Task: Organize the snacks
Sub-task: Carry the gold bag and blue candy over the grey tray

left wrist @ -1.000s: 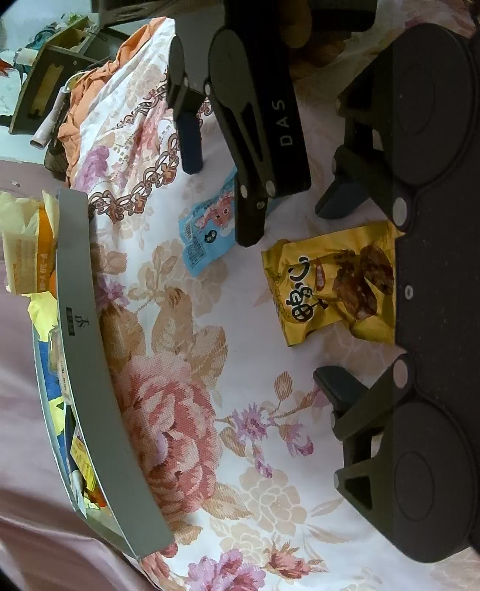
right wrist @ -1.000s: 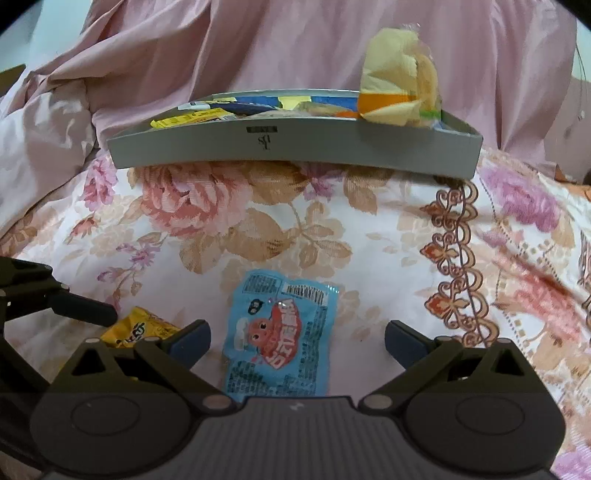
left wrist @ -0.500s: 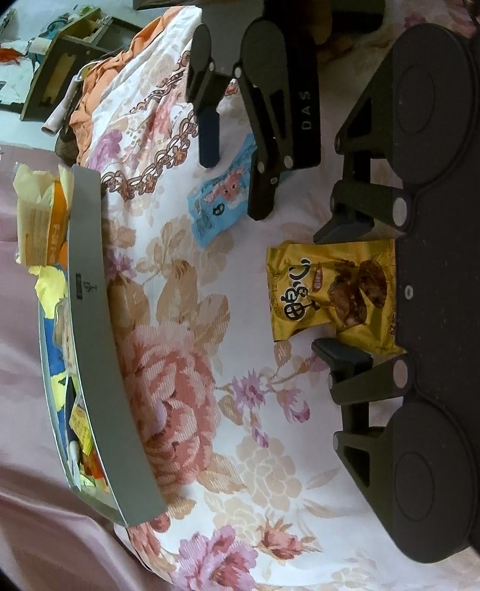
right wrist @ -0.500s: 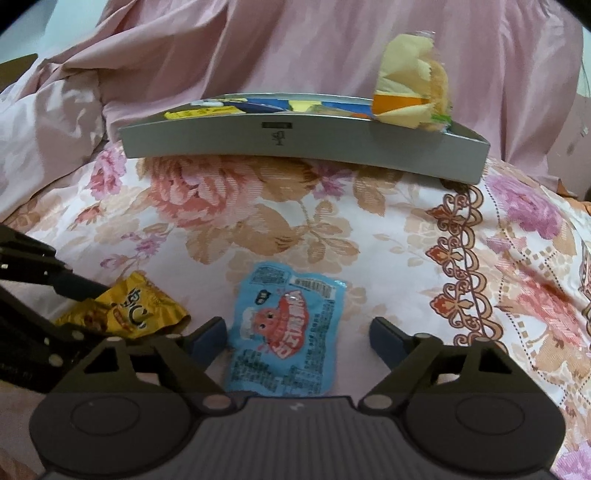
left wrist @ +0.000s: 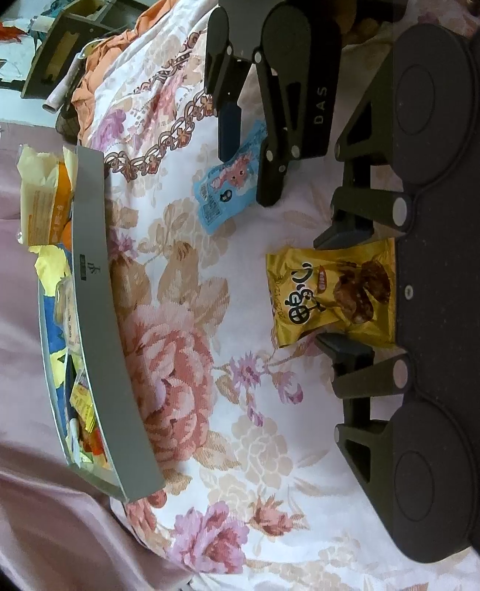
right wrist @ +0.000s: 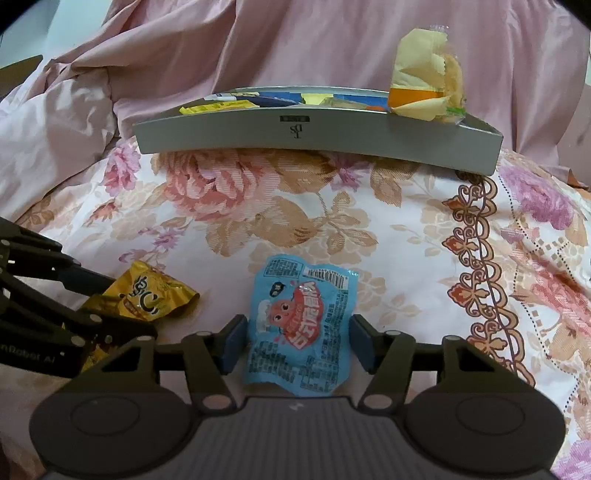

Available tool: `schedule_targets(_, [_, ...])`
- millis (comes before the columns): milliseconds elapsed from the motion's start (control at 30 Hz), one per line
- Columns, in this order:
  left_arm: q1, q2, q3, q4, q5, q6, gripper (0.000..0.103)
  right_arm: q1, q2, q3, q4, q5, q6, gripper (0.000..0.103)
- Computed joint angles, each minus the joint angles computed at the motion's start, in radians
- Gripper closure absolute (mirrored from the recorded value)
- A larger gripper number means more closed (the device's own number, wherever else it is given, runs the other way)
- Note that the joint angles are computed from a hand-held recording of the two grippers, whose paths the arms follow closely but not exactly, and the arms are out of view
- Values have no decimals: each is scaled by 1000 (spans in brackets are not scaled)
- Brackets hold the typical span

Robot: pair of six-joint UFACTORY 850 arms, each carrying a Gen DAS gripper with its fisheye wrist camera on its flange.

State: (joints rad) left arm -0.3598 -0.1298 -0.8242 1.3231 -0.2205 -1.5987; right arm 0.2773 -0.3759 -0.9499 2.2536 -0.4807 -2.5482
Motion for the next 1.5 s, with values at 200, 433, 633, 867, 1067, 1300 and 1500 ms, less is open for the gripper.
schedule_targets(200, [-23,14,8,32,-69,-16,56,9,17,22,78,-1,-99,39])
schedule_targets(433, [-40,29,28,152,-123,-124,57,32,43,66,247,-43,-351,39])
schedule_targets(633, [-51,41,42,296,-163,-272,57,40,55,91,332,-94,-471,39])
schedule_targets(867, [-61,71,59,500,-229,-496,57,30,63,105,376,-157,-483,39])
schedule_targets(1067, [-49,98,44,637,-258,-625,56,20,85,113,385,-219,-465,39])
schedule_targets(1300, [-2,81,-20,757,-264,-717,56,26,113,101,414,-255,-463,39])
schedule_targets(1500, [49,40,-87,825,-257,-774,56,52,83,22,476,-257,-480,38])
